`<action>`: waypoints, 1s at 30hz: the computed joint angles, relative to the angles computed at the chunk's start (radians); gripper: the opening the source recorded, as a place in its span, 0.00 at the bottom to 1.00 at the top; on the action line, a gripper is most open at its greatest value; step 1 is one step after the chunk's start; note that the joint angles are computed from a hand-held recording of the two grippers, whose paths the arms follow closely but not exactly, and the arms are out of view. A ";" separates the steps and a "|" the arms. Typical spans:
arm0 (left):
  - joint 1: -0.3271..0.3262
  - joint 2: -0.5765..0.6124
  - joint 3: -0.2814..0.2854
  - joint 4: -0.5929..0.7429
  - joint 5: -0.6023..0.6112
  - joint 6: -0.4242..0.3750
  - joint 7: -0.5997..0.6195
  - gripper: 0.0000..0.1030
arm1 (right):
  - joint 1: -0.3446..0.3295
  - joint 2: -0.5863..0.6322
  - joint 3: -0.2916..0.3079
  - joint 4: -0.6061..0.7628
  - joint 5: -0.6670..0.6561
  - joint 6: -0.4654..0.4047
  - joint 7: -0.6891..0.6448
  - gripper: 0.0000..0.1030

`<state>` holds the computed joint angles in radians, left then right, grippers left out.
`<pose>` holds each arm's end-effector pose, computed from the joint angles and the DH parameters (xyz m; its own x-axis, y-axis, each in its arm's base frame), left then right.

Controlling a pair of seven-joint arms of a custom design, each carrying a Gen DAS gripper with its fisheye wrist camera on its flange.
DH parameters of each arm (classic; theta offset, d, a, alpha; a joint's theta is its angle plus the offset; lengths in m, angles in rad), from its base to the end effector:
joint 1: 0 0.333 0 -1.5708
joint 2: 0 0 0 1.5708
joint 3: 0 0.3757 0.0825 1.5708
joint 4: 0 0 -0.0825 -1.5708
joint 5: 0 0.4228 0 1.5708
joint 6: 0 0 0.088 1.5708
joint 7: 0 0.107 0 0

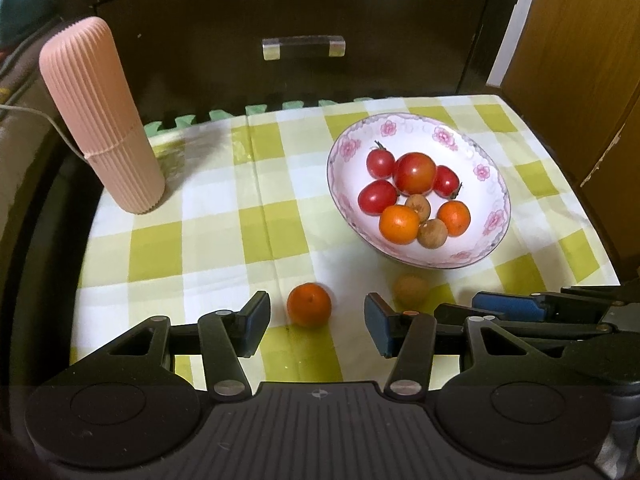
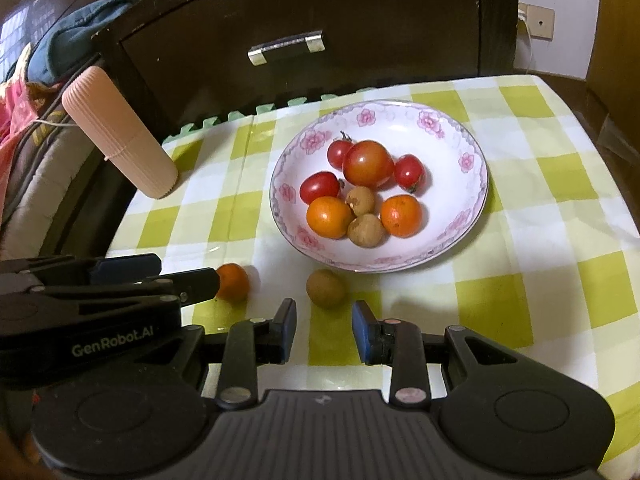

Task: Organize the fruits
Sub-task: 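Close the left gripper on the orange tomato while the right gripper grasps the brown fruit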

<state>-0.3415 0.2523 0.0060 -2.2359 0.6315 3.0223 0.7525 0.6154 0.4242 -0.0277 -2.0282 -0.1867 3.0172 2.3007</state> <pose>0.5661 -0.2442 0.3345 -0.1367 -0.9898 0.0399 -0.8423 0.0950 -0.5306 0.5682 0.3970 0.3235 0.1056 -0.9620 -0.2519 -0.8793 0.0280 -0.4754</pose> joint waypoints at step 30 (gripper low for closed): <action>0.030 0.033 -0.008 0.012 -0.229 0.005 0.125 0.73 | -0.110 0.103 0.113 0.081 0.193 0.017 -0.124 0.33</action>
